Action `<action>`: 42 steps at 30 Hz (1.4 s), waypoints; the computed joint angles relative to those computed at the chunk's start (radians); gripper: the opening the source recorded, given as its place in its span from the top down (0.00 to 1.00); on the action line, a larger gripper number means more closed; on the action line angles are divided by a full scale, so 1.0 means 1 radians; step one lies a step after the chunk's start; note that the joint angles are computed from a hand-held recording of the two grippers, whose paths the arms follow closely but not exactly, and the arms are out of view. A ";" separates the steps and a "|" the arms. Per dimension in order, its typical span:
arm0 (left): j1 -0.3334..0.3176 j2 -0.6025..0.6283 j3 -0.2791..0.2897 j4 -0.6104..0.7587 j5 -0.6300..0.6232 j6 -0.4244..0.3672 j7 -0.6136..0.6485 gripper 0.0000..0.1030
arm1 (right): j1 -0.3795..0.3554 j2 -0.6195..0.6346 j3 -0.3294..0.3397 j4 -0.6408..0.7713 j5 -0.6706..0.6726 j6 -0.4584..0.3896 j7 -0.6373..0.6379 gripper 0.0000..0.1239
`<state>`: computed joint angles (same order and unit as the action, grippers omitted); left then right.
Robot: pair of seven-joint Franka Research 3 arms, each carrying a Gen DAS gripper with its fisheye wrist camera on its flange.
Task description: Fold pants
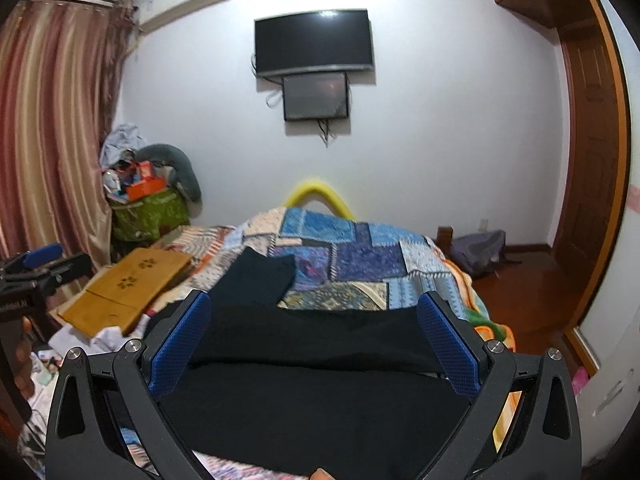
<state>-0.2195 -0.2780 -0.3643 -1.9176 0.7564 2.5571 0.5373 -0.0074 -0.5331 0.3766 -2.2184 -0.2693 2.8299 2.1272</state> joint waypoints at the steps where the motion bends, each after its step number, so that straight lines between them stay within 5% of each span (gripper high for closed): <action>1: 0.003 0.017 0.008 0.010 -0.006 0.002 0.010 0.00 | -0.003 0.019 -0.003 0.009 0.000 -0.009 -0.004 0.17; 7: 0.025 0.132 0.088 0.028 -0.069 0.106 0.084 0.00 | -0.029 0.142 -0.018 0.085 -0.091 -0.076 0.005 0.17; 16: 0.037 0.379 0.166 0.145 -0.212 -0.007 0.286 0.00 | 0.164 0.366 -0.214 0.239 0.028 -0.199 -0.259 0.17; 23: 0.092 0.548 0.199 0.268 -0.429 -0.079 0.473 0.02 | 0.246 0.516 -0.289 0.402 0.197 -0.313 -0.523 0.17; 26: 0.109 0.604 0.197 0.329 -0.499 -0.115 0.529 0.17 | 0.263 0.595 -0.301 0.490 0.227 -0.352 -0.589 0.18; 33: 0.108 0.767 0.194 0.550 -0.590 -0.282 0.626 0.33 | 0.267 0.790 -0.311 0.736 0.384 -0.514 -0.766 0.24; 36: 0.109 0.812 0.187 0.610 -0.621 -0.318 0.652 0.50 | 0.268 0.866 -0.309 0.839 0.428 -0.597 -0.824 0.25; 40: 0.090 0.829 0.201 0.639 -0.605 -0.342 0.642 0.65 | 0.293 0.971 -0.318 0.985 0.409 -0.747 -0.866 0.41; 42: 0.091 0.811 0.202 0.616 -0.605 -0.327 0.635 0.74 | 0.315 0.977 -0.331 0.980 0.376 -0.748 -0.860 0.44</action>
<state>-0.1289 0.5331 -0.1619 -1.3016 0.1509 2.2304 1.1728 0.3071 0.4438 0.0451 -1.2387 0.1068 2.0815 1.2672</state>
